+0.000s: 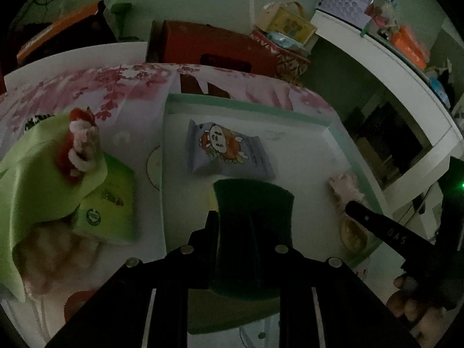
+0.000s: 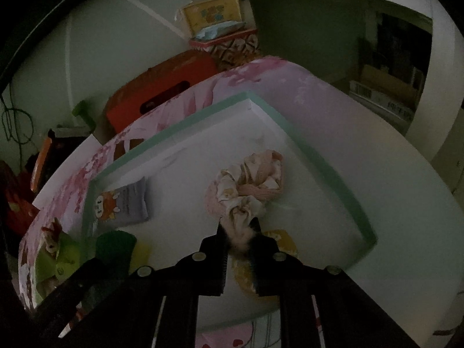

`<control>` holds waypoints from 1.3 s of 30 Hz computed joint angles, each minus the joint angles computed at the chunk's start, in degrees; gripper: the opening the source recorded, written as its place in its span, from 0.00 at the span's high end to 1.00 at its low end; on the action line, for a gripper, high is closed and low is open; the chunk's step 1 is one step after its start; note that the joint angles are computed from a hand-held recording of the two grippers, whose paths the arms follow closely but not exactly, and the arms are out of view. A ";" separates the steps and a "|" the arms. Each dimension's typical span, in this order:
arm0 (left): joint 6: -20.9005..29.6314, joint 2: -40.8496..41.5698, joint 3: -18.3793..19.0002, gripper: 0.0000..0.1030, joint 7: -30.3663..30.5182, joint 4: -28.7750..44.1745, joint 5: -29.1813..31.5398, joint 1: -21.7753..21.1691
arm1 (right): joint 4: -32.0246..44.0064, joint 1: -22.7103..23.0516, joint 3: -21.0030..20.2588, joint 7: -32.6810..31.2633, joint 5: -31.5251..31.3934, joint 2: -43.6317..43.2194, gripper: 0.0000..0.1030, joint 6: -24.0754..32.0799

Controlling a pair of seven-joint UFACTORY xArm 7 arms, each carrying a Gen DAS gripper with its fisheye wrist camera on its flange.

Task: Organize soft objects
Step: 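Carry the sponge and scrunchie into the white tray and release both, then withdraw both grippers from the tray toward the remaining pile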

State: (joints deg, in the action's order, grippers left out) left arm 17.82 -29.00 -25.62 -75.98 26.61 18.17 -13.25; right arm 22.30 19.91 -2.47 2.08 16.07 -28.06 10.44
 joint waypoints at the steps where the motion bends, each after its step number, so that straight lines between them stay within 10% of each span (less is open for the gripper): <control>1: 0.66 0.06 0.49 0.80 0.52 0.26 -0.36 -0.49 | -0.04 -0.39 0.39 0.26 -0.30 -0.17 0.84 0.11; 18: 18.65 -4.33 -0.07 0.06 0.63 5.00 0.76 -2.79 | -1.49 -2.73 4.54 3.60 -6.14 -5.84 0.34 4.57; 28: 25.28 -4.12 -0.29 0.05 -0.70 6.41 3.39 -3.99 | -2.04 -2.95 4.75 4.09 -7.18 -5.84 0.00 4.33; 39: 27.02 -3.89 0.31 0.05 -1.02 6.85 4.32 -5.25 | -2.26 -2.14 4.03 3.34 -7.31 -6.07 0.00 4.17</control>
State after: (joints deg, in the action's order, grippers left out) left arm 44.85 -32.89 -25.31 -77.01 33.46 22.49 -18.49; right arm 20.04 17.77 1.56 5.43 8.76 -34.13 14.61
